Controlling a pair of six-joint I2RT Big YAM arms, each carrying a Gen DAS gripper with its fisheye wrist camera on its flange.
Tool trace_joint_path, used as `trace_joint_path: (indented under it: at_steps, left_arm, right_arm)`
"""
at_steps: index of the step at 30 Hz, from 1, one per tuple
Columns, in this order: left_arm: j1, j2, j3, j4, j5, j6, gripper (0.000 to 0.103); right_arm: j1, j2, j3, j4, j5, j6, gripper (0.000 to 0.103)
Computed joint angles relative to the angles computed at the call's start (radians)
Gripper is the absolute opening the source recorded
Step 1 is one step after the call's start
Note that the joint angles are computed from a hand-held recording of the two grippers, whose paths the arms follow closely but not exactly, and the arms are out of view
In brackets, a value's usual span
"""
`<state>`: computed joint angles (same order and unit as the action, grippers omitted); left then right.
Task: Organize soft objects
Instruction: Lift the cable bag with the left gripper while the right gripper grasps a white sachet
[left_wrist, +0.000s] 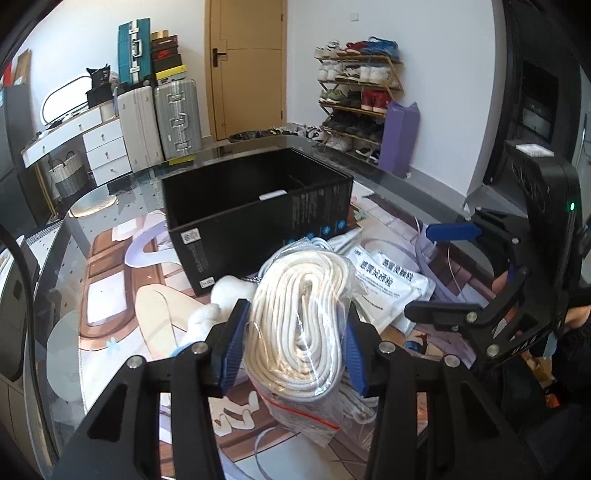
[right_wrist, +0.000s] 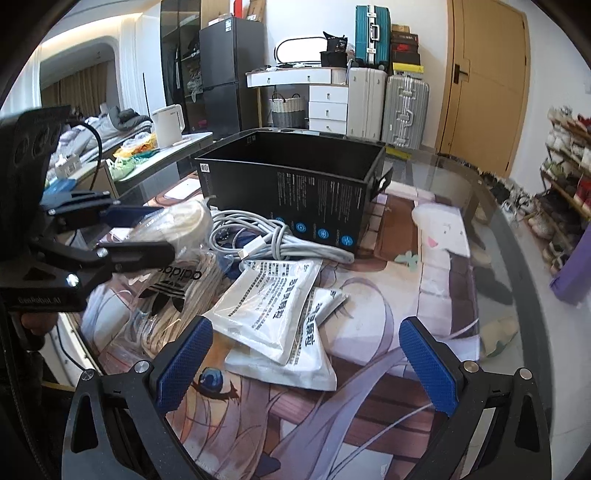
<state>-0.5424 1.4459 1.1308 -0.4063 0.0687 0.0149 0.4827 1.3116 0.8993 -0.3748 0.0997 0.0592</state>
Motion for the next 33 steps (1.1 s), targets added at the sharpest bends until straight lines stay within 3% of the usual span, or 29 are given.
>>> trace_joint_path:
  at_steps: [4, 15, 21, 27, 31, 33]
  left_arm:
    - [0.012, -0.011, -0.006, 0.009, 0.001, -0.011, 0.046]
    - [0.015, -0.005, -0.005, 0.015, 0.002, -0.019, 0.046]
    - [0.015, -0.004, -0.003, 0.01, -0.001, -0.027, 0.046]
    - [0.019, -0.004, -0.002, 0.009, 0.008, -0.032, 0.046]
    - [0.023, -0.004, -0.002, 0.01, 0.012, -0.035, 0.046]
    - [0.025, -0.002, 0.0, 0.01, 0.013, -0.036, 0.046]
  right_arm:
    - [-0.012, 0.014, 0.016, -0.038, 0.001, -0.001, 0.102]
    - [-0.008, 0.024, 0.008, -0.046, -0.055, -0.017, 0.102]
    - [0.011, 0.061, 0.023, -0.048, -0.028, -0.031, 0.102]
    - [0.008, 0.065, 0.026, -0.029, -0.061, -0.022, 0.081]
    - [0.003, 0.061, 0.024, -0.017, -0.074, -0.036, 0.057]
    - [-0.003, 0.06, 0.025, -0.019, -0.082, -0.049, 0.053]
